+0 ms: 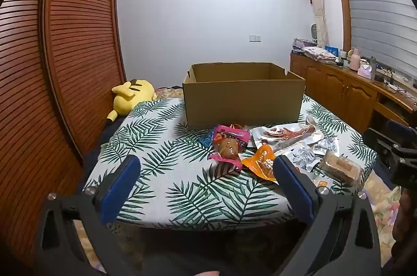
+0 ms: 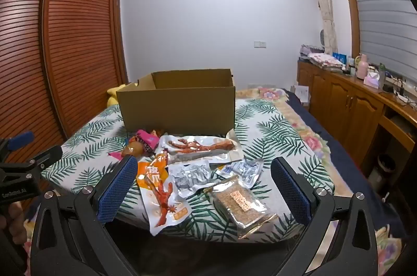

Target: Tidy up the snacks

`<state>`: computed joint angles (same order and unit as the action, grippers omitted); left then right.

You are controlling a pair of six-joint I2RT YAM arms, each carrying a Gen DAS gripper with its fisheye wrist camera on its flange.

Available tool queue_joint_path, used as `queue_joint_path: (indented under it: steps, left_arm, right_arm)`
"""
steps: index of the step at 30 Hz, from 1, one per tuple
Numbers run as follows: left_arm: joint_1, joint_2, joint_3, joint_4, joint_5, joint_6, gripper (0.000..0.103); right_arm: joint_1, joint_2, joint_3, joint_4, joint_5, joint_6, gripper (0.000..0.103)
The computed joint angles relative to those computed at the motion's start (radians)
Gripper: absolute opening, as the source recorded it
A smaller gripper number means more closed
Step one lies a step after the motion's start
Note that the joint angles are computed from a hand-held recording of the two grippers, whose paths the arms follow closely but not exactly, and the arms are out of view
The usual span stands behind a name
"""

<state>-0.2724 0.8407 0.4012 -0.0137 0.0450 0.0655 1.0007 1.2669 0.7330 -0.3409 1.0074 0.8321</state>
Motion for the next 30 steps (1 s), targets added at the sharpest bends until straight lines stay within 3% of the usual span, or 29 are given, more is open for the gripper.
queue_joint_path:
  steps: [30]
  left_arm:
    - [-0.002,-0.032,-0.003,-0.023,-0.007,0.003,0.102]
  right_arm:
    - [0.004,0.003,-0.003,0.000,0.005,0.011,0.103]
